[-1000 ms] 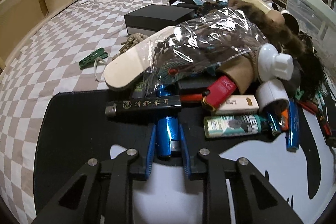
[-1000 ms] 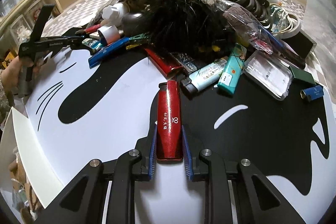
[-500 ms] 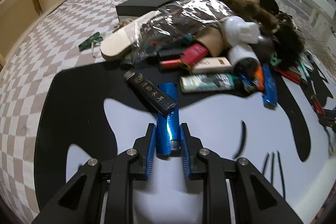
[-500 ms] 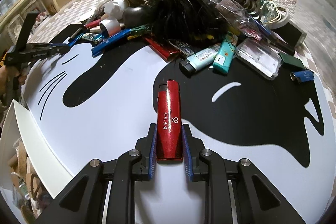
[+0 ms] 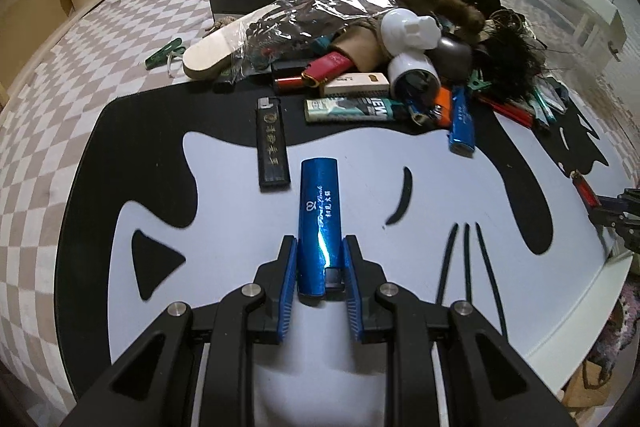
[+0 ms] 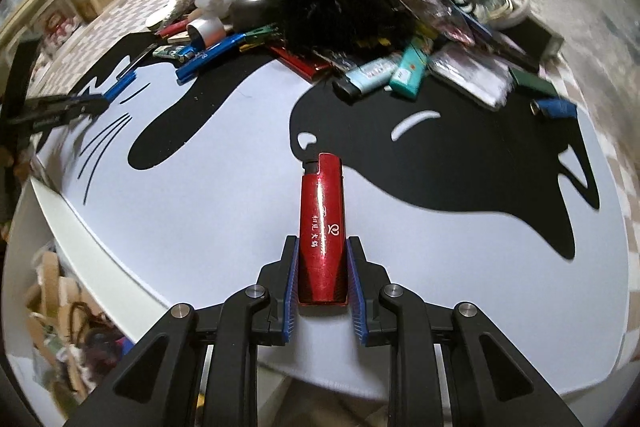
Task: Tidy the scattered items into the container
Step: 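Carry the red tube and blue lighter over the white cardboard box with both grippers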
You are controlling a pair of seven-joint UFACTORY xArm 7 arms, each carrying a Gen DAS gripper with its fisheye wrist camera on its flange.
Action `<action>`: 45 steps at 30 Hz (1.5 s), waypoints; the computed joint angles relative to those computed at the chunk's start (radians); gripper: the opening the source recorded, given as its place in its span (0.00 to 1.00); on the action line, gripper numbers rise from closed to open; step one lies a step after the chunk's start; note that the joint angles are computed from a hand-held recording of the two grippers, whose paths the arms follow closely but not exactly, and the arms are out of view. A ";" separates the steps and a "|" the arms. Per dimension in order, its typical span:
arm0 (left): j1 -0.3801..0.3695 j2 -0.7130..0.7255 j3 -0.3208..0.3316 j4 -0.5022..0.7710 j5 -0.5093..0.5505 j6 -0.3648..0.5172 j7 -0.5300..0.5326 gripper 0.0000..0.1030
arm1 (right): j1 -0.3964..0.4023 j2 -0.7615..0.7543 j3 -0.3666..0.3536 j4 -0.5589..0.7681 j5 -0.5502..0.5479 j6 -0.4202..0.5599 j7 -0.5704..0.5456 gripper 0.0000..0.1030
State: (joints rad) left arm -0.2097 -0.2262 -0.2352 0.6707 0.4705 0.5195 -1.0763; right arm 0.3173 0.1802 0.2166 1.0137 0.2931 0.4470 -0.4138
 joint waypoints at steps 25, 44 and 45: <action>-0.002 -0.053 -0.036 0.003 -0.033 0.009 -0.104 0.22 | -0.033 -0.015 -0.015 0.061 0.171 0.127 0.156 0.23; -0.037 -0.083 -0.099 0.071 0.031 0.006 -0.132 0.22 | 0.008 -0.193 -0.030 -0.022 0.506 0.141 -0.088 0.23; -0.042 -0.083 -0.103 0.076 0.035 0.007 -0.131 0.22 | 0.015 -0.201 -0.033 -0.028 0.513 0.144 -0.095 0.23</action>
State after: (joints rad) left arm -0.2514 -0.3088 -0.3384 0.7466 0.5051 0.5264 -1.2075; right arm 0.3320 -0.0211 0.1836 0.9860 0.8060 0.5911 -0.5084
